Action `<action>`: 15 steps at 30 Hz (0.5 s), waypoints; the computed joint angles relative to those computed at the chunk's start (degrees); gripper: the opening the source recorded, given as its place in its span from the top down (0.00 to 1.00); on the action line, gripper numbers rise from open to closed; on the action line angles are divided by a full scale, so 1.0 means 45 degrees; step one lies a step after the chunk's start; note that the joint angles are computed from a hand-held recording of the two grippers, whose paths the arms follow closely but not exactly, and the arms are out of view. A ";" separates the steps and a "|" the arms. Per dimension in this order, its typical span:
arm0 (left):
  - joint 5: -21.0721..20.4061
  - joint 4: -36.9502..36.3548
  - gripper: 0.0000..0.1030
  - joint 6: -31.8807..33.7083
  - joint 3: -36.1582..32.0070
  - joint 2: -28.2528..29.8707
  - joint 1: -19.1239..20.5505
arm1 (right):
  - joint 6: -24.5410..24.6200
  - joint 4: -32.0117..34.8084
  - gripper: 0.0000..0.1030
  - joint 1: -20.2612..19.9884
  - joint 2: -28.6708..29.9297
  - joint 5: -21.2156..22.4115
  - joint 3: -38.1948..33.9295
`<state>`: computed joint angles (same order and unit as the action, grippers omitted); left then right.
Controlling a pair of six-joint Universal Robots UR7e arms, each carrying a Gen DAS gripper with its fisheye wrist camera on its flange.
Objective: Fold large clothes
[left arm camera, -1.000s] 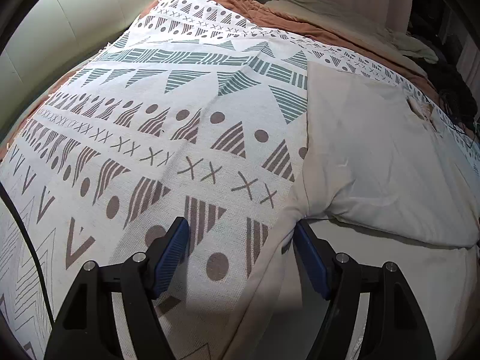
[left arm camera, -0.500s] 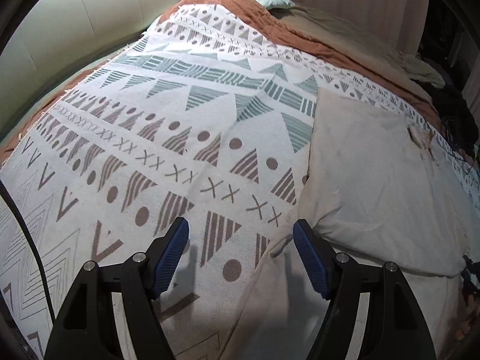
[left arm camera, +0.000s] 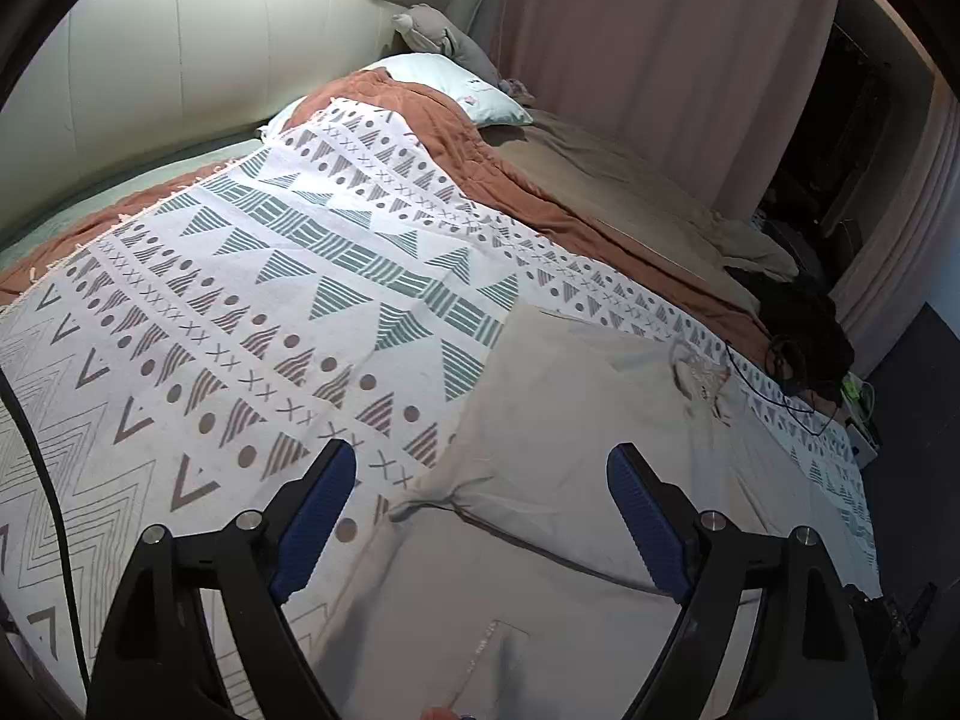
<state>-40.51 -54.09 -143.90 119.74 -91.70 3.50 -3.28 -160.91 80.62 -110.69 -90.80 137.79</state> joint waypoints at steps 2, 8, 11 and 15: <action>0.0369 -0.0648 0.15 0.0504 -0.0029 0.0213 0.0074 | 0.0086 0.0402 0.18 -0.0140 -0.0641 0.0149 -0.0065; 0.1444 -0.2829 0.15 0.2331 -0.0080 0.1129 0.0344 | -0.0317 0.0757 0.18 -0.0641 -0.2361 0.0216 -0.0167; 0.1824 -0.4273 0.15 0.3215 0.0140 0.1294 0.0478 | -0.0812 0.0779 0.18 -0.1314 -0.2849 0.0775 -0.0235; 0.2127 -0.5189 0.15 0.4089 -0.0005 0.1900 0.0656 | -0.1537 0.0220 0.18 -0.2194 -0.2914 0.1159 -0.0277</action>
<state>-30.94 -77.45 -125.50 119.72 -83.15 6.46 -10.20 -159.92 70.75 -123.80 -85.59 136.54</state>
